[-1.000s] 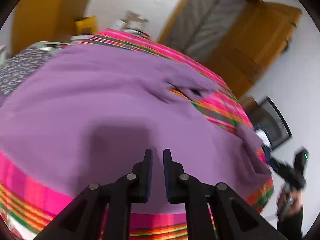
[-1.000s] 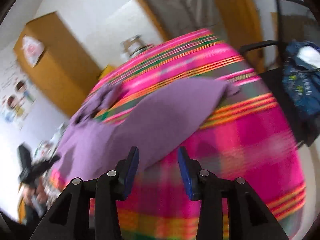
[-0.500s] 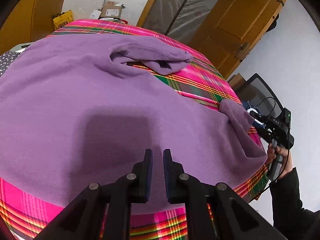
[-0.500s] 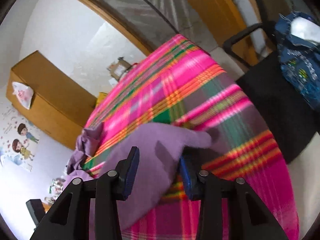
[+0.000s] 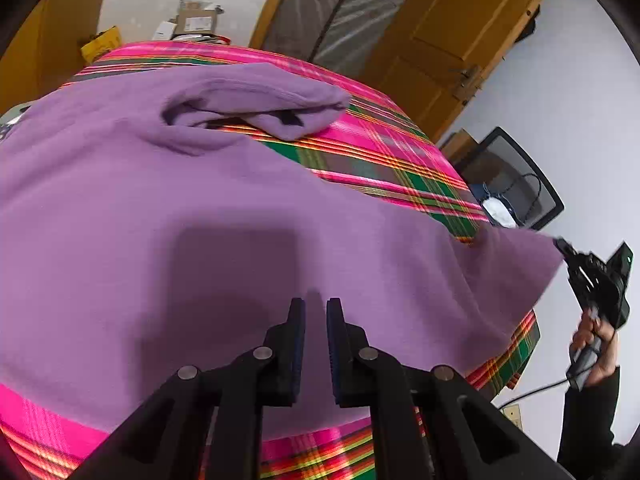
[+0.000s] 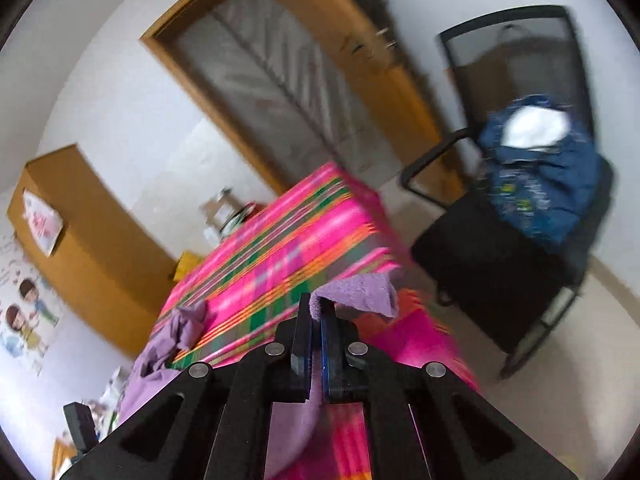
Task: Fold clothes
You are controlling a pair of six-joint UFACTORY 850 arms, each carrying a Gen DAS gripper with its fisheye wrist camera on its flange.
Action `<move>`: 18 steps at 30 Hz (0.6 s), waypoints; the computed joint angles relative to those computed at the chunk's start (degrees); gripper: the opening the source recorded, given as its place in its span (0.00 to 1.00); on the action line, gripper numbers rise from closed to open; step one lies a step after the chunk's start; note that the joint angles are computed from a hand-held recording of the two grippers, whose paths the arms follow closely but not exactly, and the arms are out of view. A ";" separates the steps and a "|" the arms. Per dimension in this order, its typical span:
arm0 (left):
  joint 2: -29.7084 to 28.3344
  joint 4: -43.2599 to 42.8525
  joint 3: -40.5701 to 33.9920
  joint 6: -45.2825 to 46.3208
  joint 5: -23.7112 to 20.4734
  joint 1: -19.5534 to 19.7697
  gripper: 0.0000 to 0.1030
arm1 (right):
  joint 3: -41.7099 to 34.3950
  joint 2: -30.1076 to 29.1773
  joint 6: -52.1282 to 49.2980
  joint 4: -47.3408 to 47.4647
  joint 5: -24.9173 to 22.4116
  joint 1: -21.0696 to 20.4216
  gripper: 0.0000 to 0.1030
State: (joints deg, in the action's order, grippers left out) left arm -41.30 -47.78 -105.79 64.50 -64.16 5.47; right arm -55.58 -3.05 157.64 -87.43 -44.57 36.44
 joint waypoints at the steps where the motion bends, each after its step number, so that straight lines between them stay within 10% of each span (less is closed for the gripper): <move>1: 0.09 0.07 0.15 0.31 -0.20 -0.27 0.10 | 0.94 0.72 -0.05 2.14 -1.14 0.98 0.04; 11: 1.44 0.82 2.02 2.18 -0.94 -1.63 0.10 | 10.35 5.40 3.91 19.92 1.48 2.90 0.28; 18: 2.07 1.17 3.00 2.32 -0.46 -2.22 0.10 | 11.49 6.95 -0.34 14.19 1.67 -0.25 0.42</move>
